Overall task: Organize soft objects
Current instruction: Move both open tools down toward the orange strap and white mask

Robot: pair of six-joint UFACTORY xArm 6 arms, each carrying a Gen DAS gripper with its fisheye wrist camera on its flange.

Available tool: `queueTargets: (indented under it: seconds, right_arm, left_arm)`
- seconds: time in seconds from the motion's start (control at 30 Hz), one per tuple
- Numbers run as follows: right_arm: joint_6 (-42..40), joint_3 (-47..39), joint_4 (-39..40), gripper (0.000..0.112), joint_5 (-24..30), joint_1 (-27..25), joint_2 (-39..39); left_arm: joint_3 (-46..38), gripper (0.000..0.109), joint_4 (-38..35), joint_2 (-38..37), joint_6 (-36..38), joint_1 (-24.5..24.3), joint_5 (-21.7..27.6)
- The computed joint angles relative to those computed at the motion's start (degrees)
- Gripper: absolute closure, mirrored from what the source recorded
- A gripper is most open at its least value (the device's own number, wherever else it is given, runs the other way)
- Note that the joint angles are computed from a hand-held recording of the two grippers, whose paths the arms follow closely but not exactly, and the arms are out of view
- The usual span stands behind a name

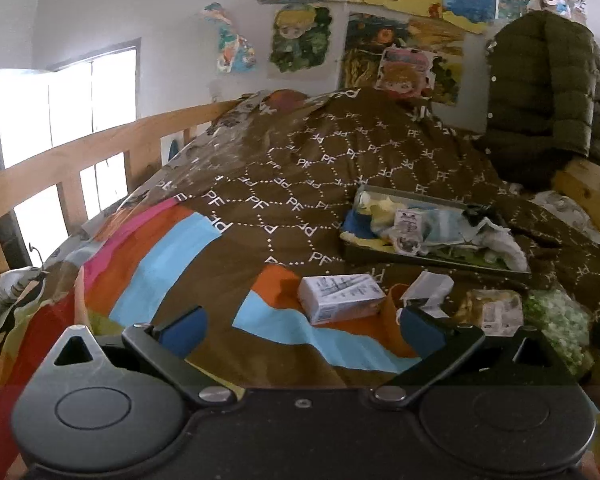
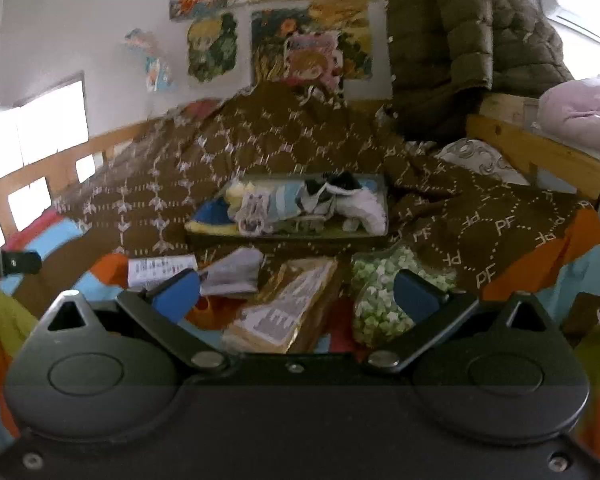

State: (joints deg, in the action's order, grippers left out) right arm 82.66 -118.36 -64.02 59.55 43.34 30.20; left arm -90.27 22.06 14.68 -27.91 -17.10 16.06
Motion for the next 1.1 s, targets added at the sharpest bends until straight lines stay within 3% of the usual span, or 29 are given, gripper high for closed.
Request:
queueTargets:
  seconds: [0.13, 0.33, 0.9, 1.1]
  right_arm:
    - [-5.2, -3.9, 3.4, 0.01, 0.1, -0.2, 2.7]
    - [-8.5, -6.8, 4.3, 0.01, 1.8, 0.5, 4.3]
    - [-16.1, -9.6, 11.2, 0.01, -4.7, -3.4, 7.5]
    - [-19.9, -15.7, 14.1, 0.01, -4.9, -4.5, 12.0]
  left_arm:
    - [-0.8, 0.006, 0.9, 0.9, 0.3, -0.1, 0.9]
    - [-3.3, 0.006, -4.5, 3.0, 4.7, -0.6, 3.1]
    - [-14.1, 0.006, -6.5, 11.4, 8.4, -0.8, 10.0]
    - [-17.6, 0.006, -10.1, 14.1, 10.9, -0.7, 12.3]
